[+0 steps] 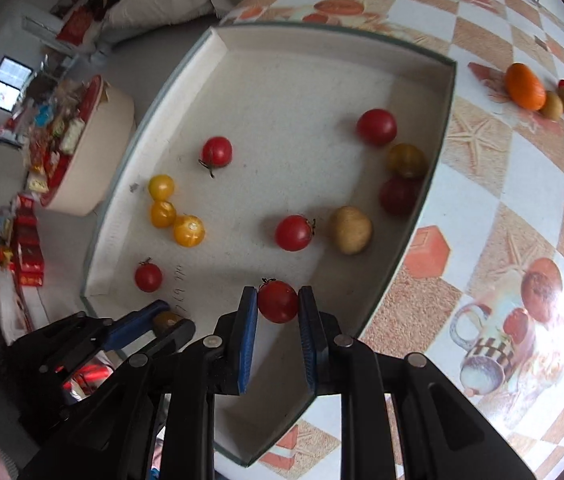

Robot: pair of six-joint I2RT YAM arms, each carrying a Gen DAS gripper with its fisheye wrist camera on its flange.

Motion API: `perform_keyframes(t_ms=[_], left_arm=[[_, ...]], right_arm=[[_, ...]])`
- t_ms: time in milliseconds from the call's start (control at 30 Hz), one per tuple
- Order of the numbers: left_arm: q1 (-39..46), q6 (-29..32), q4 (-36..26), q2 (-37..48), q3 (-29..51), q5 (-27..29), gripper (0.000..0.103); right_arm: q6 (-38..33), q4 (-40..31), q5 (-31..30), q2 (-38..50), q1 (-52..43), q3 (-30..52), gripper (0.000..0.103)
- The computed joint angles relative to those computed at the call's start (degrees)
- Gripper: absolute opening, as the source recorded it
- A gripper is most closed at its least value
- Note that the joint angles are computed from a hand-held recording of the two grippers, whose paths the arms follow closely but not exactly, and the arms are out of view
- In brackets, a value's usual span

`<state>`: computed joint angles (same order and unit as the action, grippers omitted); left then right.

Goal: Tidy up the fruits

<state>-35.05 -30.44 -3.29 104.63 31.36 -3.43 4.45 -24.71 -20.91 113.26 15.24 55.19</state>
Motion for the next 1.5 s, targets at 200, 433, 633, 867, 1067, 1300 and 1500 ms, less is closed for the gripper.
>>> perform_keyframes(t_ms=[200, 433, 633, 867, 1067, 1300, 1500], left_arm=[[0.08, 0.14, -1.15, 1.0, 1.35, 0.72, 0.04], [-1.37, 0.09, -1.87, -0.78, 1.11, -2.36, 0.076], [-0.73, -0.16, -4.86, -3.01, 1.12, -3.5, 0.078], [-0.57, -0.66, -7.3, -5.44, 1.31, -5.49, 0.095], [-2.28, -1.12, -10.96, -4.53, 3.59, -7.58, 0.095], [-2.76, -2.53, -14.12, -3.76, 5.96, -9.41, 0.095], [-1.99, -2.91, -15.72, -3.56, 7.22, -8.5, 0.095]], right_arm=[[-0.55, -0.7, 1.47, 1.86, 1.6, 1.21, 0.024], [-0.14, 0.67, 0.56, 1.15, 1.51, 0.55, 0.053], [1.43, 2.19, 2.13, -4.7, 1.48, -2.01, 0.083], [2.0, -1.88, 6.97, -10.89, 0.2, -3.41, 0.103], [1.62, -4.36, 10.35, -12.45, -0.58, -4.44, 0.103], [2.63, -4.42, 14.56, -12.74, 0.37, -4.74, 0.103], [3.51, -3.56, 16.05, -14.57, -0.05, -6.5, 0.103]])
